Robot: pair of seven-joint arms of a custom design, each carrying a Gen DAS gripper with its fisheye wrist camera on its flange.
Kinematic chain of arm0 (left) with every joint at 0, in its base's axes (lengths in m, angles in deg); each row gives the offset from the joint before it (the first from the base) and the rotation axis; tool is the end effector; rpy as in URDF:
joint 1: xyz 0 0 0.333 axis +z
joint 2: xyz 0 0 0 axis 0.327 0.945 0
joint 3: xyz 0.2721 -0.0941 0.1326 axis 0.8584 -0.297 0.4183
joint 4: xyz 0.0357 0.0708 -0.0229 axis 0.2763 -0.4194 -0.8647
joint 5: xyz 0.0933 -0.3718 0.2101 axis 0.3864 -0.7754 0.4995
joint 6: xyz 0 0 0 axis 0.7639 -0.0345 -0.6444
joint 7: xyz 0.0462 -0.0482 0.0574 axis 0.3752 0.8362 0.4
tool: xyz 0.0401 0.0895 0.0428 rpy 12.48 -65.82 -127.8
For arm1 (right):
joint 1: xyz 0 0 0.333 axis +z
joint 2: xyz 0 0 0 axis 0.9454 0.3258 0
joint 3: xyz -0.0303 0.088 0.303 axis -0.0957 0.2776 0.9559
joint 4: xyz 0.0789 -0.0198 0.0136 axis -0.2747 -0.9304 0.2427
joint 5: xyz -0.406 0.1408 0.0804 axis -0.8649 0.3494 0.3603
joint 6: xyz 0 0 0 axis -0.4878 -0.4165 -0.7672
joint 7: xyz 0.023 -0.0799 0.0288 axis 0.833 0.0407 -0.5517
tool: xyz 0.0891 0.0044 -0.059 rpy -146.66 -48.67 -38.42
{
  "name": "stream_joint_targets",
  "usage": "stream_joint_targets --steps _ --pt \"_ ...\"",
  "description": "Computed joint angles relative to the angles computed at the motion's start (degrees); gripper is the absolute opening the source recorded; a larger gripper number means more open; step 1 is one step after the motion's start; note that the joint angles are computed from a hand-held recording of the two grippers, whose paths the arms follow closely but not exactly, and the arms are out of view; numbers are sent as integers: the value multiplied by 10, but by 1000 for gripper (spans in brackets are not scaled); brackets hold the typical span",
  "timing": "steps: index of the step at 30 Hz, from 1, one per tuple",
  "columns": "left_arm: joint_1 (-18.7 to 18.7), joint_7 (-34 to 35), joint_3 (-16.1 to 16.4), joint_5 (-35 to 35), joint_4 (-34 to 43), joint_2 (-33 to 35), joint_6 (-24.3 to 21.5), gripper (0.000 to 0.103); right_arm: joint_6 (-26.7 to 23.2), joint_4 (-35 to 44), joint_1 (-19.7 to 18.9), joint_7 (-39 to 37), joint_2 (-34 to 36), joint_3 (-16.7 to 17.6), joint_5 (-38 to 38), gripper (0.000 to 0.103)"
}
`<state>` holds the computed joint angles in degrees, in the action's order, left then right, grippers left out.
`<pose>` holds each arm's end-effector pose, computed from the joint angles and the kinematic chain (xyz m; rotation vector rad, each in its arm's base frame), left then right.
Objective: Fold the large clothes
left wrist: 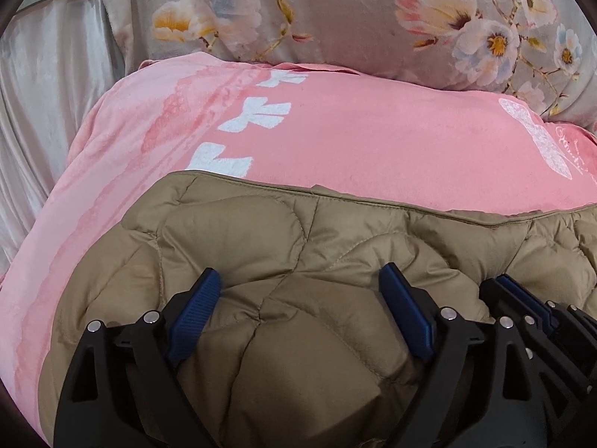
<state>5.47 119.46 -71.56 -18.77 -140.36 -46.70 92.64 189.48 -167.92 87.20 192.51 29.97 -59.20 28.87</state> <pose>0.7070 -0.1838 0.4537 -1.5992 1.8819 -0.7702 0.6614 0.1901 0.4300 -1.5312 1.8952 -0.6930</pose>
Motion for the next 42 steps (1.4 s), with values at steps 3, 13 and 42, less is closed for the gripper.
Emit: stream_joint_targets --steps 3,13,42 --pt "-1 -1 1 1 0 1 -1 85 -3 2 2 5 1 -2 -8 10" --pt "157 313 -133 -400 -179 -170 12 87 -2 4 2 0 5 -2 -8 9" --pt "130 492 -40 -720 -251 -284 -134 17 108 -258 -27 -110 -178 72 196 6"
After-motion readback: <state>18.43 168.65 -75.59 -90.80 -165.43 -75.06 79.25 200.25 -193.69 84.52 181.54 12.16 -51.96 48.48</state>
